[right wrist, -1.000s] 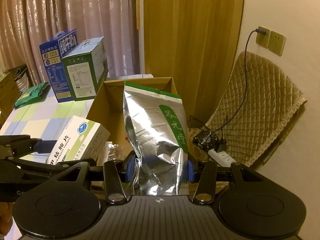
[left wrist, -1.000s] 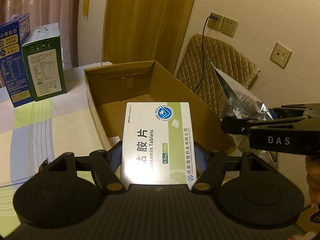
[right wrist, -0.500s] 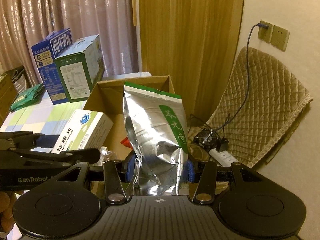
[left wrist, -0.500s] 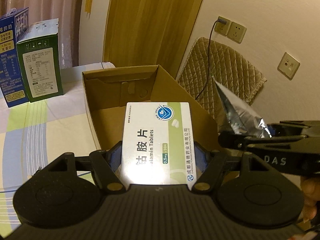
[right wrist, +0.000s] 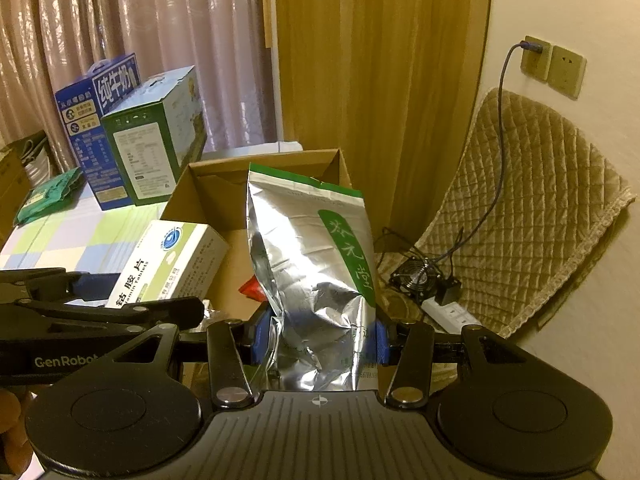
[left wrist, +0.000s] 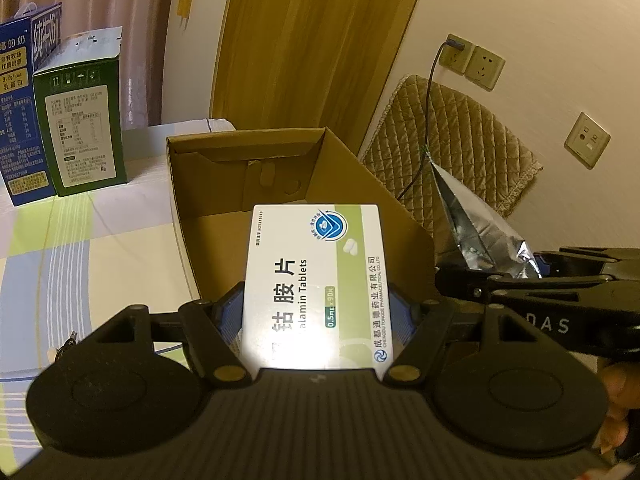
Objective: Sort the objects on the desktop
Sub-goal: 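Open the left gripper to drop the tablets box while the right drops the foil bag into the box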
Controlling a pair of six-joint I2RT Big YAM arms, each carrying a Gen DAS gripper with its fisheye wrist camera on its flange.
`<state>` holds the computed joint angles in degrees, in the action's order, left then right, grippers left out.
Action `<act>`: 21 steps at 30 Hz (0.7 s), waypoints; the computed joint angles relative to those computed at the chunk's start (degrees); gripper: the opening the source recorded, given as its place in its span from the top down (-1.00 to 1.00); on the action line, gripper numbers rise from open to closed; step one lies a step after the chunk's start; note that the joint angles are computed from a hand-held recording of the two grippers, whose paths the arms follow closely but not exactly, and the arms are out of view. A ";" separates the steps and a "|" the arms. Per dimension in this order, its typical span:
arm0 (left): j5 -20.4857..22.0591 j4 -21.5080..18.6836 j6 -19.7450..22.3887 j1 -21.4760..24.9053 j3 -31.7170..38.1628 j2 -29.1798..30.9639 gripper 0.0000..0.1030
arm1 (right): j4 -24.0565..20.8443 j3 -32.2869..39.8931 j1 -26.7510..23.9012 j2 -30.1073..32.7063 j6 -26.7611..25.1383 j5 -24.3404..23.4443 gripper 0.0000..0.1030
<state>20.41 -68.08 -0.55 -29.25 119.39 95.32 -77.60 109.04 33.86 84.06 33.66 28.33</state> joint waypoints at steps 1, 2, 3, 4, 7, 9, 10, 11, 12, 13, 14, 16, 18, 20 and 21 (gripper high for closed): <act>-0.03 -0.03 -0.12 0.01 0.05 0.07 -0.30 | 0.02 -0.09 -0.11 -0.05 0.01 -0.05 0.11; -0.02 0.01 -0.30 0.03 0.03 0.08 -0.30 | 0.09 -0.22 -0.23 -0.11 0.04 -0.13 0.11; -0.01 0.10 -0.49 0.04 0.00 0.13 -0.30 | 0.11 -0.27 -0.32 -0.12 0.03 -0.22 0.11; -0.07 0.15 -0.65 0.04 -0.01 0.19 -0.30 | 0.12 -0.35 -0.34 -0.15 0.07 -0.22 0.11; -0.10 0.26 -1.18 -0.04 0.37 0.61 -0.30 | 0.18 -0.35 -0.38 -0.11 0.06 -0.24 0.11; 0.20 0.07 -2.39 0.14 0.91 1.12 -0.30 | 0.31 -0.41 -0.45 -0.11 0.07 -0.17 0.11; 0.27 0.03 -2.96 0.27 0.96 1.23 -0.31 | 0.41 -0.46 -0.53 -0.12 0.09 -0.15 0.11; 0.15 -0.22 -3.18 0.39 1.15 1.44 -0.31 | 0.52 -0.55 -0.61 -0.17 0.11 -0.14 0.11; -0.09 -0.44 -3.06 0.45 1.24 1.55 -0.31 | 0.63 -0.64 -0.69 -0.21 0.09 -0.15 0.11; -0.31 -0.43 -2.99 0.52 1.19 1.54 -0.31 | 0.66 -0.67 -0.74 -0.23 0.08 -0.16 0.11; -0.45 -0.38 -2.91 0.62 1.06 1.45 -0.31 | 0.69 -0.75 -0.79 -0.28 0.09 -0.20 0.11; -0.75 -0.10 -2.84 0.77 0.63 1.16 -0.31 | 0.71 -0.88 -0.85 -0.32 0.15 -0.37 0.11; -1.27 0.28 -2.85 0.93 0.20 0.82 -0.31 | 0.80 -1.15 -0.82 -0.45 0.50 -0.54 0.11; -1.39 0.32 -2.89 1.14 0.17 0.76 -0.31 | 0.81 -1.23 -0.78 -0.50 0.64 -0.64 0.11; -1.56 0.39 -2.89 1.27 0.09 0.68 -0.31 | 0.79 -1.23 -0.77 -0.53 0.71 -0.68 0.11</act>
